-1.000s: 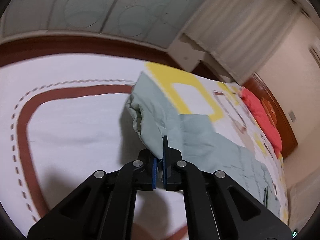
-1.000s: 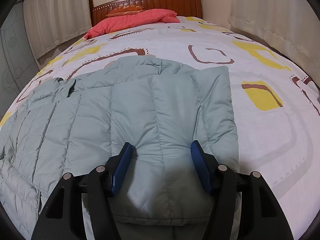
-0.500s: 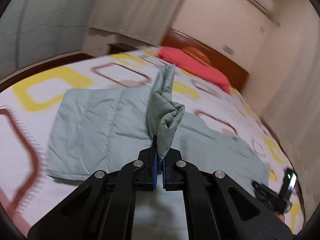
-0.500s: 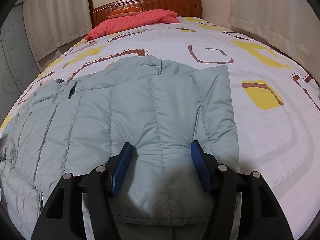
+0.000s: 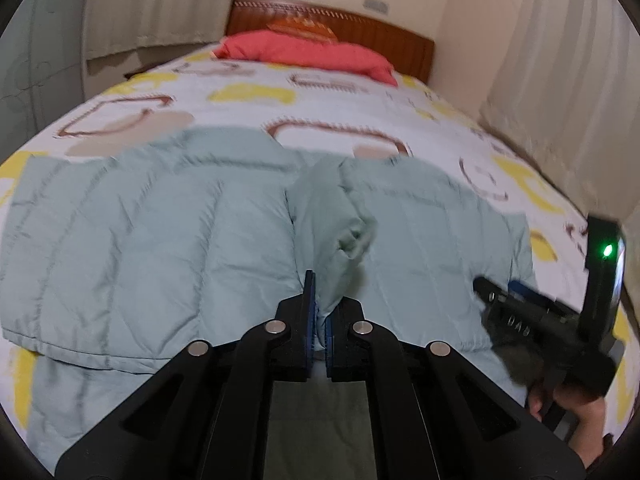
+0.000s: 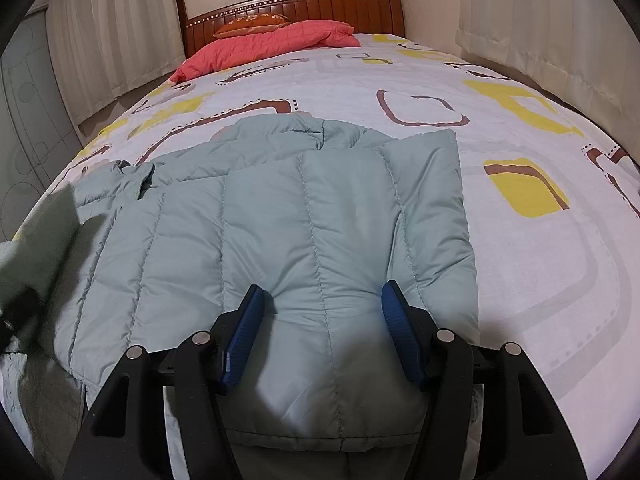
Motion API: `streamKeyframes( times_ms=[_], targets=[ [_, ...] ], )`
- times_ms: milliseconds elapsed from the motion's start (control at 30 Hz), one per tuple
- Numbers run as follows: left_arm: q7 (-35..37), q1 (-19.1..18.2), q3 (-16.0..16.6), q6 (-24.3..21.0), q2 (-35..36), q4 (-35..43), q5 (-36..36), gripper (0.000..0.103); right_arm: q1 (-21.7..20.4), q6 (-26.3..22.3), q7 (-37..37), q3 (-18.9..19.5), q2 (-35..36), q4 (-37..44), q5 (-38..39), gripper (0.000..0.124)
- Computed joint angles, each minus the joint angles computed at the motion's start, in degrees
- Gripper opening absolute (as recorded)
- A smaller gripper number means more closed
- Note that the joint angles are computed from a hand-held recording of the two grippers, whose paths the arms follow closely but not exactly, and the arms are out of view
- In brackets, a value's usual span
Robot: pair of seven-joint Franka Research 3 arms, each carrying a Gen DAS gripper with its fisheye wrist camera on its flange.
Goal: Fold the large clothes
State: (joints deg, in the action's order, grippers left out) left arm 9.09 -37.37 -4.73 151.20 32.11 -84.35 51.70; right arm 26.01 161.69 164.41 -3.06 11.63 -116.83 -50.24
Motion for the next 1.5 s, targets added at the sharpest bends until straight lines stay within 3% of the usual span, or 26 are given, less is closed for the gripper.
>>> streamKeyframes(
  times_ms=[67,133,167,267,400,533,733,933,967,1067,1100,1267,1367,1500],
  targets=[
    [0.1,0.0,-0.1,0.3,-0.3,-0.4,-0.1,0.019,0.0,-0.1,-0.1,0.0,0.0,0.1,0.1,0.061],
    [-2.2,-0.7,0.6,0.6,-2.0,-2.0,1.5,0.052,0.0,-0.2,-0.2,0.0,0.0,0.1,0.2,0.061],
    [-3.5,-0.8,0.8,1.1,-3.3,-3.3,2.6,0.054,0.0,-0.3,-0.4,0.1,0.0,0.1,0.3,0.062],
    [-5.0,-0.2,0.1,1.9,-6.9,-7.1,4.9,0.056,0.0,-1.2,-2.1,0.6,0.0,0.5,1.8,0.063],
    [-12.4,1.2,-0.3,1.7,-14.7,-16.0,10.5,0.061,0.2,-3.4,-3.7,1.5,-0.8,1.0,4.5,0.063],
    [-19.1,3.6,-1.1,-2.2,-22.4,-24.9,14.9,0.062,0.3,-0.1,-3.7,2.8,-2.2,0.7,7.2,0.063],
    [-23.6,9.8,-3.1,-4.7,-29.9,-34.5,14.0,0.062,2.8,2.4,-11.3,5.2,1.1,6.2,15.8,0.063],
    [-23.2,15.3,-5.9,-5.3,-32.5,-38.4,12.9,0.062,6.5,-0.5,-19.2,5.6,7.6,13.9,23.8,0.063],
    [-23.2,16.1,-6.4,-5.1,-32.7,-38.8,12.8,0.062,6.6,-0.8,-20.9,5.9,8.5,14.7,25.6,0.058],
    [-23.1,18.4,-8.0,-4.3,-32.7,-39.3,12.0,0.063,6.4,-1.6,-26.8,7.2,10.1,16.5,31.1,0.015],
    [-23.1,19.0,-8.3,-3.8,-32.8,-39.5,11.7,0.063,7.3,-1.5,-27.0,6.2,9.7,16.1,31.1,0.009],
    [-24.1,20.7,-9.5,-1.8,-34.1,-40.2,12.5,0.069,13.2,2.3,-18.8,-2.2,4.6,10.7,22.6,0.006],
    [-25.8,21.3,-10.1,-0.9,-34.6,-40.1,14.0,0.07,13.9,2.8,-10.2,-5.5,0.3,6.7,13.5,0.006],
    [-23.4,21.0,-10.6,-1.4,-32.4,-37.2,13.7,0.07,11.6,0.0,-4.7,-6.1,-3.9,3.0,6.1,0.006]
  ],
)
